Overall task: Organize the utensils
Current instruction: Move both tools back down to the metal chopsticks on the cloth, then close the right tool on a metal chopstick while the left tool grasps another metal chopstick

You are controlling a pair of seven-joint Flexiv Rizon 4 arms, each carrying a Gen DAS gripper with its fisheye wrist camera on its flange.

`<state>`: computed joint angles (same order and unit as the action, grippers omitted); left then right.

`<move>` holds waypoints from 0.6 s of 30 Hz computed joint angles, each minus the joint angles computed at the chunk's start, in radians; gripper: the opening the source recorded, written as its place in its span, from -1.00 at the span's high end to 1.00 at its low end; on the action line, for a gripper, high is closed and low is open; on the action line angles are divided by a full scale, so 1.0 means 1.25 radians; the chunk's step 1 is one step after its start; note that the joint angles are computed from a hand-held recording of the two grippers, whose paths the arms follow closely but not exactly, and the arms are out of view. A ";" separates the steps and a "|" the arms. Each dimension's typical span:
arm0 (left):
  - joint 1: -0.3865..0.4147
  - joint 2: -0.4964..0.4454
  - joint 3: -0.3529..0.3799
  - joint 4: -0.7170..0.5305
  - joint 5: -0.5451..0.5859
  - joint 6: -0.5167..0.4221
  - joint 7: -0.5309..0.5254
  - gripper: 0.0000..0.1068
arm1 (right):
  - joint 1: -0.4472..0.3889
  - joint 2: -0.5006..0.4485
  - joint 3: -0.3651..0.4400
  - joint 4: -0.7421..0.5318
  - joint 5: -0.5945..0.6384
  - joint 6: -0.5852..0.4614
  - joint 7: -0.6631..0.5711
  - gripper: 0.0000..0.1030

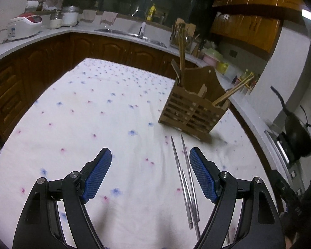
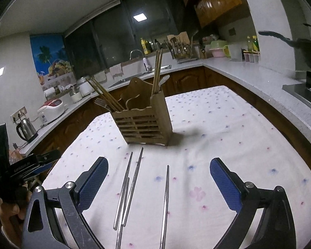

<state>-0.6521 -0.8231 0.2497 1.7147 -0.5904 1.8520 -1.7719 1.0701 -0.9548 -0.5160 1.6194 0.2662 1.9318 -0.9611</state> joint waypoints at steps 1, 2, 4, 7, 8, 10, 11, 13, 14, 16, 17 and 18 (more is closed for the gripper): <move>-0.003 -0.003 0.004 -0.005 -0.003 -0.014 0.002 -0.49 | -0.005 0.000 0.006 -0.003 -0.004 -0.004 0.000 -0.93; -0.005 -0.007 0.008 -0.011 -0.002 -0.029 0.002 -0.49 | -0.010 0.000 0.011 -0.005 -0.009 -0.009 0.001 -0.93; -0.007 -0.013 0.018 -0.025 0.006 -0.063 -0.007 -0.49 | -0.019 -0.003 0.019 -0.013 -0.020 -0.022 0.007 -0.93; 0.001 -0.020 0.019 -0.043 0.033 -0.101 -0.028 -0.49 | -0.030 -0.006 0.028 -0.020 -0.044 -0.040 0.017 -0.92; 0.007 -0.022 0.015 -0.049 0.043 -0.113 -0.033 -0.49 | -0.033 -0.007 0.031 -0.022 -0.053 -0.046 0.021 -0.92; 0.021 -0.028 0.008 -0.069 0.060 -0.149 -0.043 -0.48 | -0.046 -0.009 0.043 -0.029 -0.078 -0.063 0.030 -0.90; 0.032 -0.031 -0.001 -0.079 0.070 -0.164 -0.046 -0.48 | -0.051 -0.011 0.046 -0.032 -0.090 -0.070 0.036 -0.83; 0.052 -0.039 -0.018 -0.105 0.090 -0.196 -0.051 -0.48 | -0.070 -0.011 0.065 -0.041 -0.121 -0.092 0.048 -0.64; 0.060 -0.045 -0.023 -0.119 0.100 -0.212 -0.053 -0.47 | -0.093 -0.011 0.091 -0.052 -0.145 -0.112 0.053 -0.47; 0.080 -0.059 -0.039 -0.156 0.120 -0.248 -0.052 -0.36 | -0.116 -0.013 0.114 -0.064 -0.180 -0.139 0.070 -0.24; 0.091 -0.066 -0.048 -0.173 0.129 -0.265 -0.052 -0.35 | -0.131 -0.015 0.129 -0.075 -0.201 -0.159 0.077 -0.10; 0.105 -0.076 -0.061 -0.198 0.138 -0.291 -0.049 -0.29 | -0.151 -0.018 0.152 -0.088 -0.224 -0.176 0.080 0.02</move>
